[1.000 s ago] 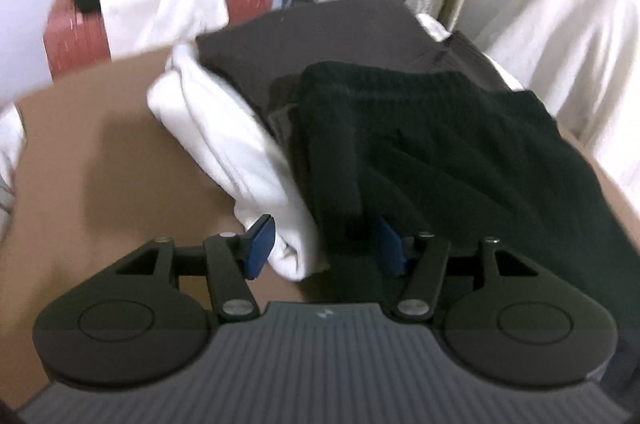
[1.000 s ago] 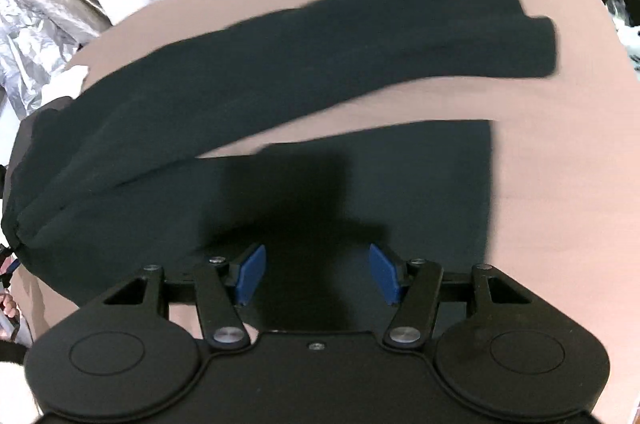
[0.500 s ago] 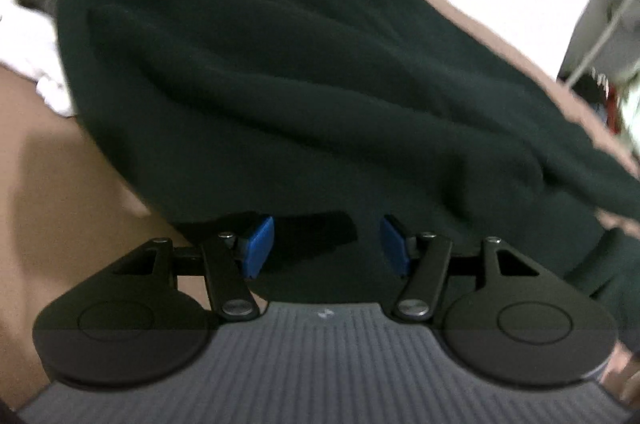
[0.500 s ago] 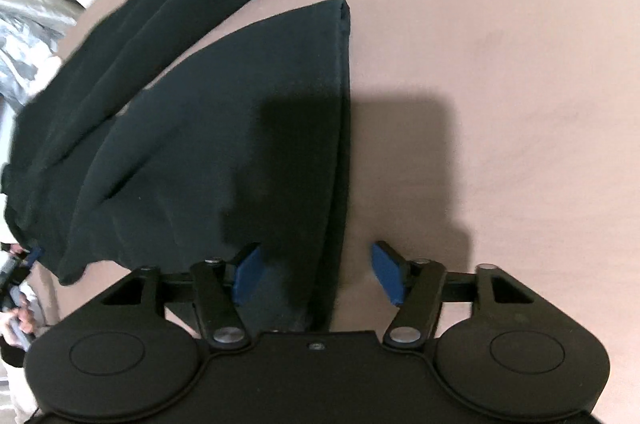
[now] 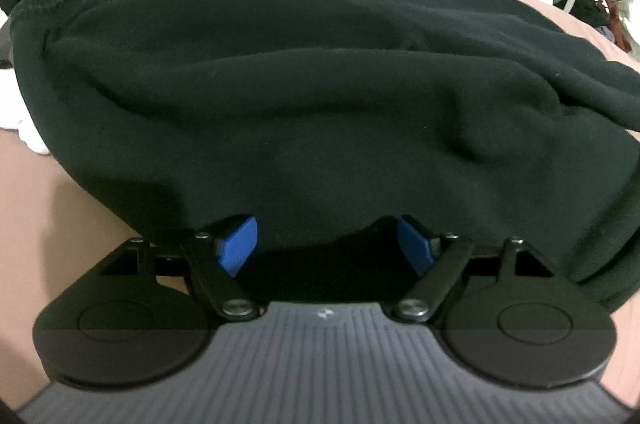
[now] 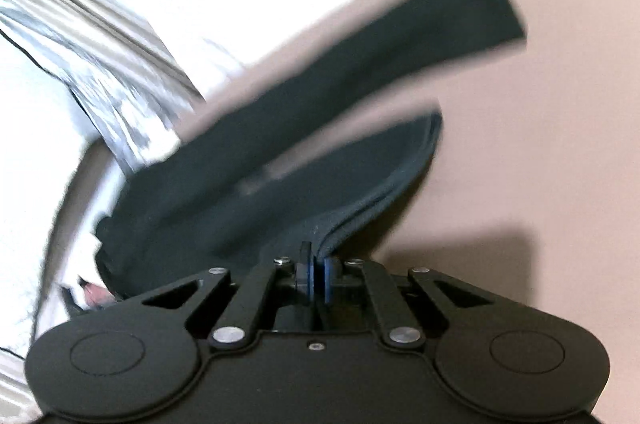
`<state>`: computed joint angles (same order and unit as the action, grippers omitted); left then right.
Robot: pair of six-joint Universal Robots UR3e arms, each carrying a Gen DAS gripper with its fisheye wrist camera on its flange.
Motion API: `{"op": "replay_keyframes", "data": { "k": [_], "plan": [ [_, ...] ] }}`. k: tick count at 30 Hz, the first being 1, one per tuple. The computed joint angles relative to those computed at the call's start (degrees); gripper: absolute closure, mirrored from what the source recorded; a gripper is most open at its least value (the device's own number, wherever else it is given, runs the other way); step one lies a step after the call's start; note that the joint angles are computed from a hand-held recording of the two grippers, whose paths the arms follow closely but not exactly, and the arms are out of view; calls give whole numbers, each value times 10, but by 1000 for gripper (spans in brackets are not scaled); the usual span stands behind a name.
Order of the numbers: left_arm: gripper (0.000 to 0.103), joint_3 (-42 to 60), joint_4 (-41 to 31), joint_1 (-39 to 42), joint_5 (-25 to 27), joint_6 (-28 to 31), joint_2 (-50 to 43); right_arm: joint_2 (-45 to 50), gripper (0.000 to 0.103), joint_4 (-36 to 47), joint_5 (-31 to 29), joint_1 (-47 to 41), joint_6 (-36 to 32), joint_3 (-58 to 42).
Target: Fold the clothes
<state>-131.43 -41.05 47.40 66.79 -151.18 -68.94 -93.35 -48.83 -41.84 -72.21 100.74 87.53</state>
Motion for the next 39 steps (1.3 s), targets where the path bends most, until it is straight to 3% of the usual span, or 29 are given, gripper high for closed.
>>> {"op": "replay_keyframes", "data": {
  "k": [4, 6, 7, 12, 14, 17, 18, 20, 22, 23, 24, 27, 31, 32, 33, 34, 35, 39],
  "plan": [
    [26, 26, -176, 84, -115, 61, 51, -19, 97, 221, -16, -91, -138, -127],
    [26, 37, -213, 96, -127, 73, 51, -41, 98, 249, -35, -124, -174, -132],
    [26, 43, -227, 102, -132, 79, 45, -57, 98, 229, -47, -133, -170, -110],
    [26, 74, -224, 92, -121, 81, -11, -103, 98, -34, -148, -107, 13, 74],
    [26, 83, -193, 72, -113, 59, -41, -114, 98, -73, -186, -107, 28, 123],
    [26, 80, -151, 44, -99, 31, -64, -72, 95, -70, -202, -96, 32, 111],
    [26, 77, -151, 45, -96, 37, -59, -58, 85, -67, -200, -94, 44, 99],
    [26, 70, -160, 51, -91, 53, -43, -46, 79, -58, -175, -99, 39, 81],
    [25, 65, -151, 48, -87, 57, -37, -42, 66, -49, -143, -104, 22, 68],
    [25, 61, -149, 47, -84, 57, -32, -44, 54, -50, -122, -103, 21, 67],
    [25, 54, -150, 50, -80, 60, -21, -39, 48, -65, -101, -90, 32, 67],
    [25, 32, -127, 44, -63, 42, 0, -27, 45, -149, -51, -42, 93, 84],
    [24, 25, -113, 41, -58, 39, 4, -13, 42, -375, -27, 51, 259, 165],
    [24, 26, -112, 42, -59, 36, 1, -12, 46, -416, -19, 67, 273, 185],
    [24, 25, -104, 42, -63, 29, -4, -15, 82, -451, -11, 82, 278, 204],
    [24, 23, -100, 44, -68, 24, -6, -32, 90, -464, -2, 87, 253, 222],
    [24, 21, -99, 48, -75, 21, -6, -52, 90, -466, 12, 81, 224, 234],
    [24, 17, -103, 60, -98, 13, -8, -144, 94, -325, 96, -25, 90, 229]
  ]
}}
